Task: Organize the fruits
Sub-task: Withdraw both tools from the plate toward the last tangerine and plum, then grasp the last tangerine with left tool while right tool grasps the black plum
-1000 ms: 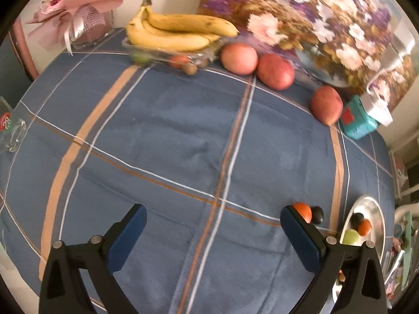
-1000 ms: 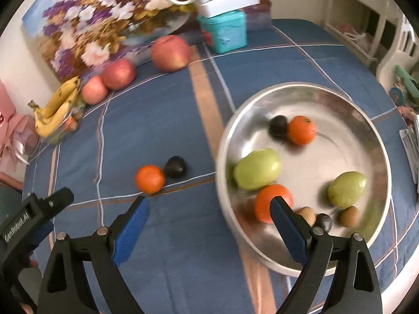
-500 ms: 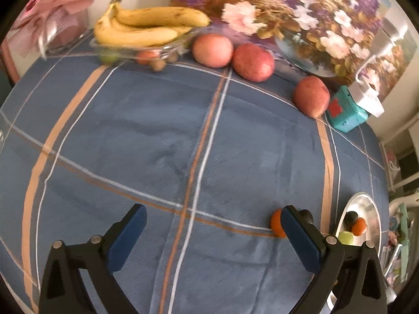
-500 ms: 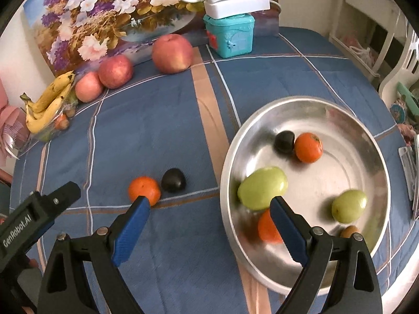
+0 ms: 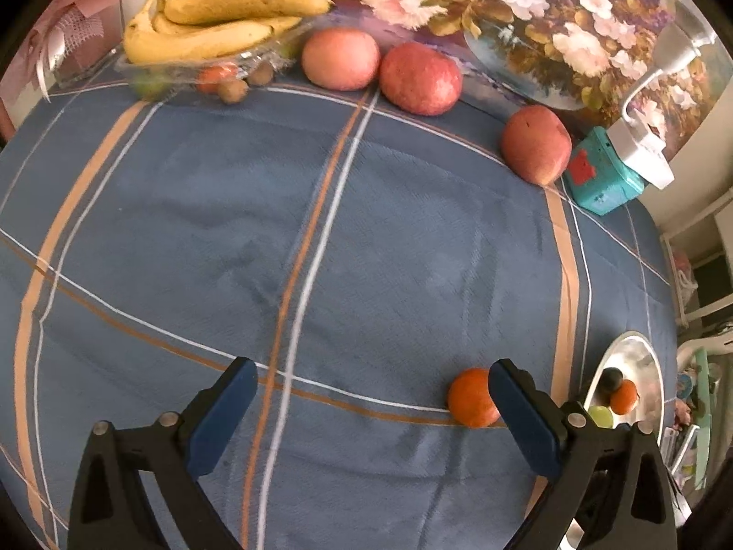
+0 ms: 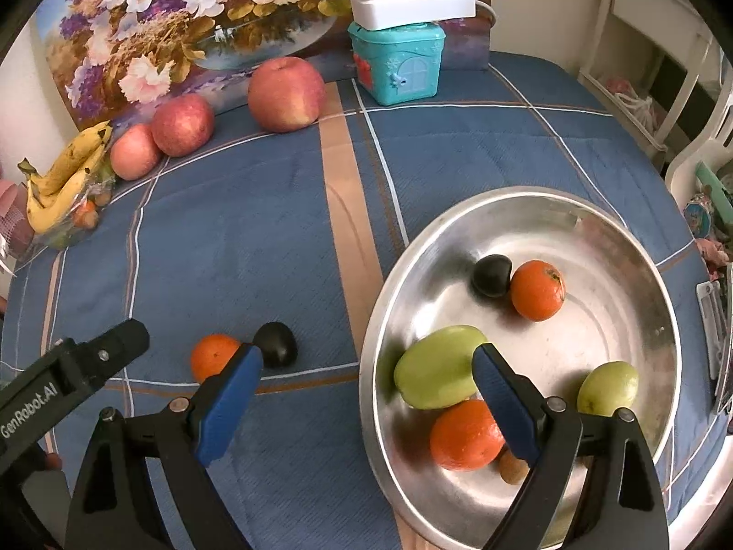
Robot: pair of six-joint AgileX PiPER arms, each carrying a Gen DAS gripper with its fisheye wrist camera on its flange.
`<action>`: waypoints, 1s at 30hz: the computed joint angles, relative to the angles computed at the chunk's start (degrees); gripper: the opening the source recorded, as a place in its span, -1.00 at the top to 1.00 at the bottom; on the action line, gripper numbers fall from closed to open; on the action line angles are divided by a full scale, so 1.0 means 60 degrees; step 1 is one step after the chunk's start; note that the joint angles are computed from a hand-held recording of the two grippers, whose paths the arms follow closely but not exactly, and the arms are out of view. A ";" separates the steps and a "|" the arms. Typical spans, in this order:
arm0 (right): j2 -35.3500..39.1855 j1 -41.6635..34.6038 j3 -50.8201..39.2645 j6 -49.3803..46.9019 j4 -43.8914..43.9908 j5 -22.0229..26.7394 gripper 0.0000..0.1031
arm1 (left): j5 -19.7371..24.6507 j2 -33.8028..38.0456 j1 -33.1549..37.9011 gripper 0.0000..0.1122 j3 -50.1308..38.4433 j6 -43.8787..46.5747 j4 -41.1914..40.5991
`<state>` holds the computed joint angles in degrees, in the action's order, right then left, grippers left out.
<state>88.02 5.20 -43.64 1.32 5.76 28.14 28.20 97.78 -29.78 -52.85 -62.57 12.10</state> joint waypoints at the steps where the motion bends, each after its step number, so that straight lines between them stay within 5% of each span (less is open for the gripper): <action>1: 0.0021 -0.0035 -0.0027 -0.0036 0.0007 0.0020 -0.81 | -0.0015 0.0070 -0.0022 -0.71 -0.0055 0.0169 -0.0174; 14: -0.0083 -0.0438 -0.0042 -0.0016 -0.0471 0.0149 -0.81 | -0.0972 0.0543 0.0245 0.15 -0.0089 0.4165 -0.4785; 30: -0.0076 -0.0621 -0.0095 -0.0184 -0.0317 0.0264 -0.81 | -0.1579 0.0766 0.0584 0.44 0.0343 0.8434 -0.9780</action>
